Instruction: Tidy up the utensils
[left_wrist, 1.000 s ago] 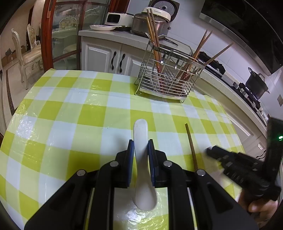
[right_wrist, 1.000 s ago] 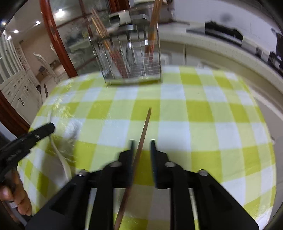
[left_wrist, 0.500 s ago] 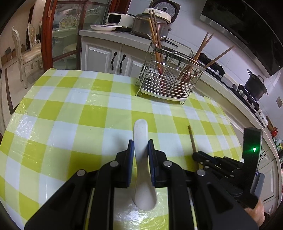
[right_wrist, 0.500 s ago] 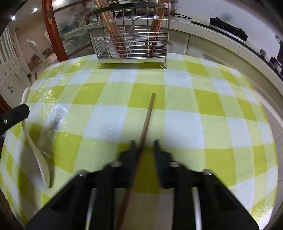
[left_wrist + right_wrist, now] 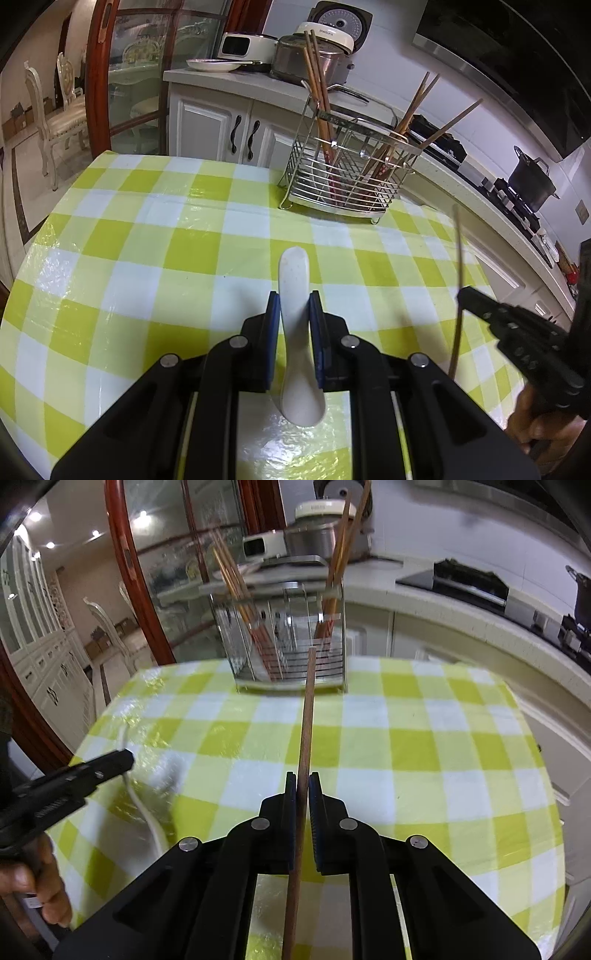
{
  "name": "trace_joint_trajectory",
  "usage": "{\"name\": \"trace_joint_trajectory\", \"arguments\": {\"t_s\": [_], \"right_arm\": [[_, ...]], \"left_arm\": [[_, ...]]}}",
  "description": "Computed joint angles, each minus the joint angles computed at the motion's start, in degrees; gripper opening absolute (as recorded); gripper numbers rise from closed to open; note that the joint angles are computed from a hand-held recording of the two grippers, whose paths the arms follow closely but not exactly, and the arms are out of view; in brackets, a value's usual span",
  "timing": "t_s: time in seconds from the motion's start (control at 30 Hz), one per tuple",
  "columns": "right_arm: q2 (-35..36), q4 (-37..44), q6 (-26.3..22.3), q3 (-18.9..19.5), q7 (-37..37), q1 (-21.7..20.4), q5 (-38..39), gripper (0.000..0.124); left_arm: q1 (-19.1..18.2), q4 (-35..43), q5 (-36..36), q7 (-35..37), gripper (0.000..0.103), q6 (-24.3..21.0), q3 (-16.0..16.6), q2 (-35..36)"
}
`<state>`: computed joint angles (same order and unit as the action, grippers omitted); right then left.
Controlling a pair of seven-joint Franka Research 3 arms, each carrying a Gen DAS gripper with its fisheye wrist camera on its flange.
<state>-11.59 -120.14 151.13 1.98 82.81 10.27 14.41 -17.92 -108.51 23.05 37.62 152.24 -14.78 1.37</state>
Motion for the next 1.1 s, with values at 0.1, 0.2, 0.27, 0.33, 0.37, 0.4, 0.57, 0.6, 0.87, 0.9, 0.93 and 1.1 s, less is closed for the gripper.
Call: {"name": "trace_joint_trajectory", "arguments": {"t_s": [0.1, 0.2, 0.27, 0.33, 0.37, 0.4, 0.57, 0.6, 0.87, 0.9, 0.93, 1.1], "right_arm": [[-1.8, -0.4, 0.4, -0.6, -1.4, 0.3, 1.4, 0.012], [-2.9, -0.5, 0.7, -1.0, -2.6, 0.3, 2.6, 0.012], [-3.4, -0.5, 0.8, -1.0, -3.0, 0.1, 2.7, 0.012], [-3.2, -0.3, -0.2, -0.9, -2.4, -0.5, 2.0, 0.012], [-2.9, -0.3, -0.8, -0.4, -1.3, -1.2, 0.6, 0.012], [-2.4, -0.2, -1.6, 0.0, 0.2, -1.9, -1.0, 0.012], [1.0, 0.1, -5.6, 0.0, 2.9, -3.1, -5.3, 0.017], [1.7, 0.4, -6.6, -0.1, 3.1, -3.2, -6.1, 0.035], [4.6, 1.5, -6.3, -1.3, 2.4, -4.1, -9.3, 0.087], [5.5, 2.7, -7.7, -1.5, 1.7, -4.2, -9.5, 0.086], [6.1, 3.5, -8.0, -1.6, 2.2, -4.4, -10.4, 0.085], [-0.5, -2.8, 7.3, -0.7, 0.0, -6.0, -7.1, 0.076]], "left_arm": [[-0.2, 0.5, 0.7, -0.4, 0.016, -0.4, -0.1, 0.0], [-0.4, 0.9, 1.4, -0.7, 0.016, -0.6, -0.2, -0.1], [-0.5, 1.2, 1.7, -0.8, 0.016, -0.9, -0.3, 0.0], [-0.6, 1.2, 1.9, -1.0, 0.016, -0.9, -0.3, -0.1], [-0.6, 1.1, 2.0, -1.0, 0.016, -0.9, -0.3, -0.1], [-0.6, 1.0, 2.0, -1.1, 0.016, -0.8, -0.3, -0.3], [-0.6, 0.5, 1.9, -1.1, 0.016, -0.4, -0.3, -0.6], [-0.6, 0.5, 1.8, -1.0, 0.016, -0.3, -0.3, -0.6], [-0.2, -0.7, 0.4, 0.2, 0.016, 1.7, -0.2, -1.0], [-0.1, -0.6, 0.3, 0.3, 0.016, 1.7, -0.2, -0.9], [-0.1, -0.6, 0.1, 0.4, 0.016, 1.7, -0.2, -0.8], [0.0, -0.6, 0.0, 0.4, 0.016, 1.8, -0.2, -0.6]]}}
